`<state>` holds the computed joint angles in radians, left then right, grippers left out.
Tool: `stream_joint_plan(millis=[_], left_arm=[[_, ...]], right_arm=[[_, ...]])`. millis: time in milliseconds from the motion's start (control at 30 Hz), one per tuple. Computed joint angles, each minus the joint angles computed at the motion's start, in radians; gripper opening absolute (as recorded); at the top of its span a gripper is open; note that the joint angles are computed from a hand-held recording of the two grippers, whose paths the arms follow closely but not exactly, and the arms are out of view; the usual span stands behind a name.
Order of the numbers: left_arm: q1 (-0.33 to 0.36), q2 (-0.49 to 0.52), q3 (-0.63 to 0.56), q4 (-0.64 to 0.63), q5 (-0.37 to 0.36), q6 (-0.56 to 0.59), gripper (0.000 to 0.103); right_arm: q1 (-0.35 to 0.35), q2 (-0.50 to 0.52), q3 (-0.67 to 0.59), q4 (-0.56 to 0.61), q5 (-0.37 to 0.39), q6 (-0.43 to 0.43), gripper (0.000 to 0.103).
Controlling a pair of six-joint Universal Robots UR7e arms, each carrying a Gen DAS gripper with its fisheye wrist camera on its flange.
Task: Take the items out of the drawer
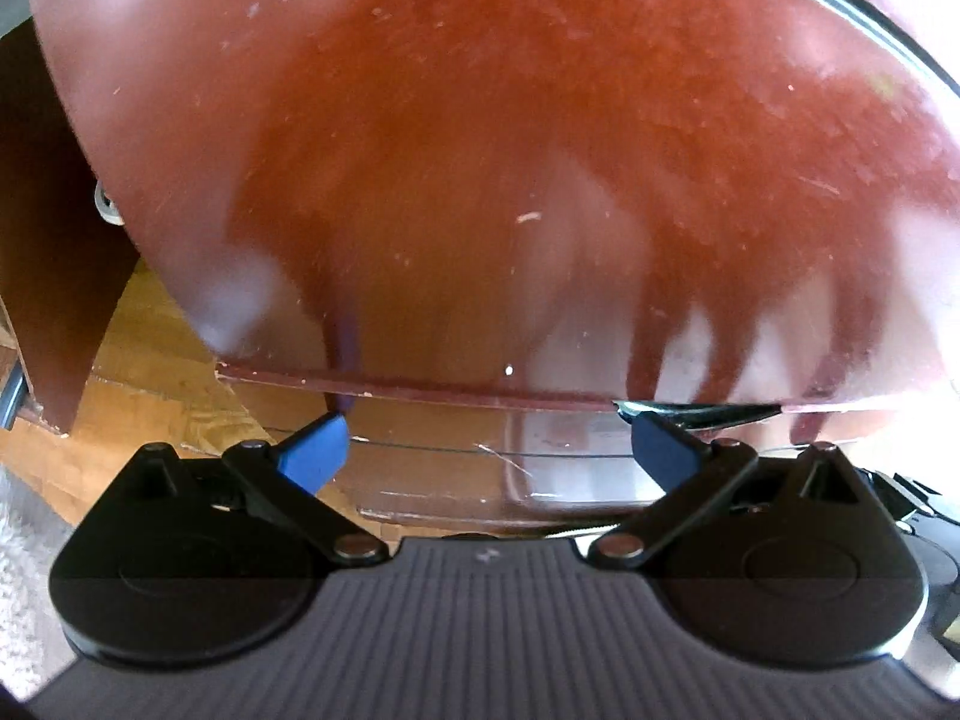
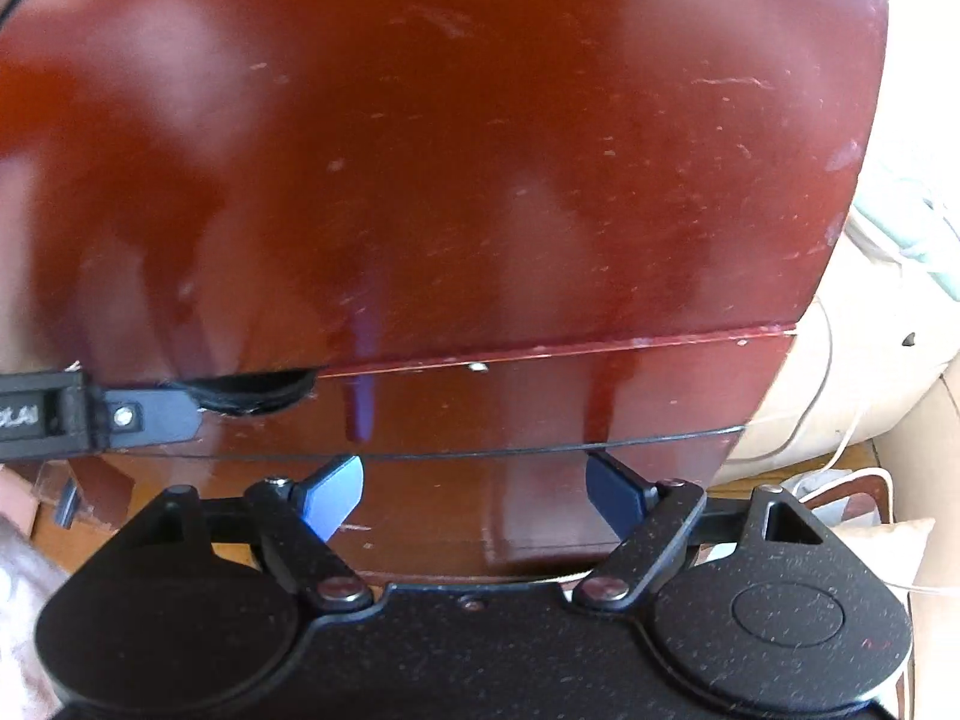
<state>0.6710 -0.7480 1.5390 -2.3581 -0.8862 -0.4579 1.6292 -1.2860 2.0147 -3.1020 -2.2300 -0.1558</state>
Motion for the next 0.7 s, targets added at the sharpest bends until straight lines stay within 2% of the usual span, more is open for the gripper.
stream_joint_plan(millis=[133,167,233,300,400,467,533,567,700], left_arm=[[-0.017,0.012,-0.01,0.065,0.063,0.029,0.102],[-0.027,0.012,-0.015,0.114,0.075,0.027,0.102],[-0.048,-0.006,-0.001,0.18,0.081,0.008,0.101],[-0.06,-0.05,0.033,0.209,0.042,-0.04,0.101],[-0.074,-0.112,0.057,0.285,-0.019,-0.096,0.101],[-0.091,-0.131,0.043,0.366,-0.015,-0.086,0.101],[-0.117,-0.111,-0.026,0.491,0.041,-0.057,0.101],[-0.12,-0.093,-0.056,0.506,0.06,-0.034,0.101],[-0.146,-0.131,-0.105,0.519,0.011,0.006,0.103]], right_arm=[[-0.012,-0.004,-0.007,0.041,0.038,0.033,0.086],[-0.01,-0.013,-0.005,0.072,0.052,0.061,0.083],[0.012,-0.025,0.001,0.142,0.011,0.166,0.083],[0.026,-0.062,0.032,0.186,0.018,0.261,0.083],[0.065,-0.114,0.066,0.242,0.007,0.35,0.083],[0.108,-0.134,0.07,0.262,-0.033,0.389,0.084],[0.153,-0.149,0.071,0.231,-0.06,0.401,0.087],[0.17,-0.153,0.06,0.217,-0.06,0.401,0.09],[0.241,-0.17,0.022,0.265,-0.07,0.435,0.093]])
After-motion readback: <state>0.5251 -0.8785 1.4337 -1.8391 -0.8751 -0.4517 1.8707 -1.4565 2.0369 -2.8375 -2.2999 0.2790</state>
